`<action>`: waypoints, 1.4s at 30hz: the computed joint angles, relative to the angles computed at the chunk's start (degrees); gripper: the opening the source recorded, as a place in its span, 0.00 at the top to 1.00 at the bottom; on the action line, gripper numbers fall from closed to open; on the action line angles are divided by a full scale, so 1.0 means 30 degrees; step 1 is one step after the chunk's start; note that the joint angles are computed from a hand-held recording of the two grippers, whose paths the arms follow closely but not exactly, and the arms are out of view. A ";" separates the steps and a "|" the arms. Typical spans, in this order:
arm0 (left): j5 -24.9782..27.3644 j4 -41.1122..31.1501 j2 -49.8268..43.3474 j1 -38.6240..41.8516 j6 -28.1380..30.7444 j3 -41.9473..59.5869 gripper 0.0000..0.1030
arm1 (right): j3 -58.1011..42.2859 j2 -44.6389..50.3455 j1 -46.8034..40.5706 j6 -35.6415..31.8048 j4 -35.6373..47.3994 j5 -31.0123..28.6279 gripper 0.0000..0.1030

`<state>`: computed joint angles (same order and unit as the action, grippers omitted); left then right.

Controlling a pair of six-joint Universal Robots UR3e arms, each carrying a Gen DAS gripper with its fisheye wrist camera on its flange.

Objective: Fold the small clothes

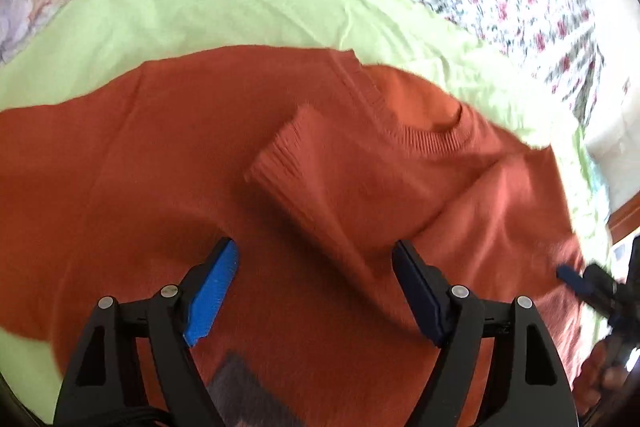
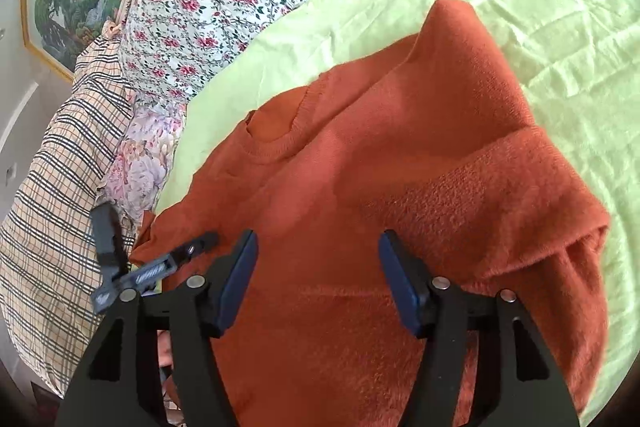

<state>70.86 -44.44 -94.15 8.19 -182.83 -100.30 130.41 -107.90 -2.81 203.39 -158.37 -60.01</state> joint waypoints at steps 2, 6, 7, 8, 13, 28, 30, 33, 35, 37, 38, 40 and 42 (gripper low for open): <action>-0.1293 0.0248 -0.0015 0.0712 -0.0205 -0.0139 0.25 | 0.0118 -0.1198 -0.0410 -0.0271 0.1005 -0.0080 0.34; -0.3067 0.0588 -0.0684 0.1397 0.0049 0.0200 0.93 | 0.0341 -0.3138 -0.1458 -0.0711 0.2652 -0.0125 0.33; -0.3098 0.0912 -0.0337 0.1496 0.0045 -0.0206 0.95 | 0.0415 -0.3492 -0.1730 -0.0770 0.2941 -0.0071 0.33; -0.3188 0.1738 0.0485 0.1708 0.0110 -0.1131 0.95 | 0.0455 -0.3721 -0.1936 -0.0845 0.3165 0.0006 0.33; -0.5771 0.0889 0.5985 0.4105 0.3492 -0.5742 0.94 | 0.1012 -0.4911 -0.2940 -0.1050 0.3545 0.0783 0.33; -0.4694 -0.3711 0.0572 0.2673 0.6641 0.0718 0.97 | 0.1072 -0.7243 -0.4113 -0.2059 0.6232 0.0604 0.33; -0.5037 -0.0762 0.2863 0.3431 0.5688 -0.1784 0.97 | 0.1045 -0.7683 -0.4519 -0.2270 0.6789 0.0628 0.33; -0.5341 0.0847 0.4058 0.4959 0.4486 -0.3811 0.97 | 0.0797 -0.8152 -0.5161 -0.2777 0.7344 0.0284 0.33; -0.5095 0.0954 0.3901 0.5689 0.4227 -0.4477 0.97 | 0.0143 -0.7357 -0.4903 -0.2932 0.7181 -0.0631 0.33; -0.5152 0.1133 0.3978 0.6205 0.3866 -0.4978 0.97 | -0.1036 -0.5402 -0.4036 -0.2881 0.6364 -0.2177 0.33; -0.5443 0.1120 0.4090 0.6498 0.3906 -0.5177 0.97 | -0.1817 -0.4228 -0.3597 -0.2934 0.6188 -0.2784 0.33; -0.5583 0.1535 0.4331 0.6637 0.3750 -0.5481 0.97 | -0.3128 -0.2288 -0.3025 -0.3165 0.6177 -0.3587 0.33; -0.5279 0.1874 0.4391 0.6373 0.3688 -0.5420 0.97 | -0.4141 -0.0532 -0.2571 -0.3559 0.5984 -0.4142 0.33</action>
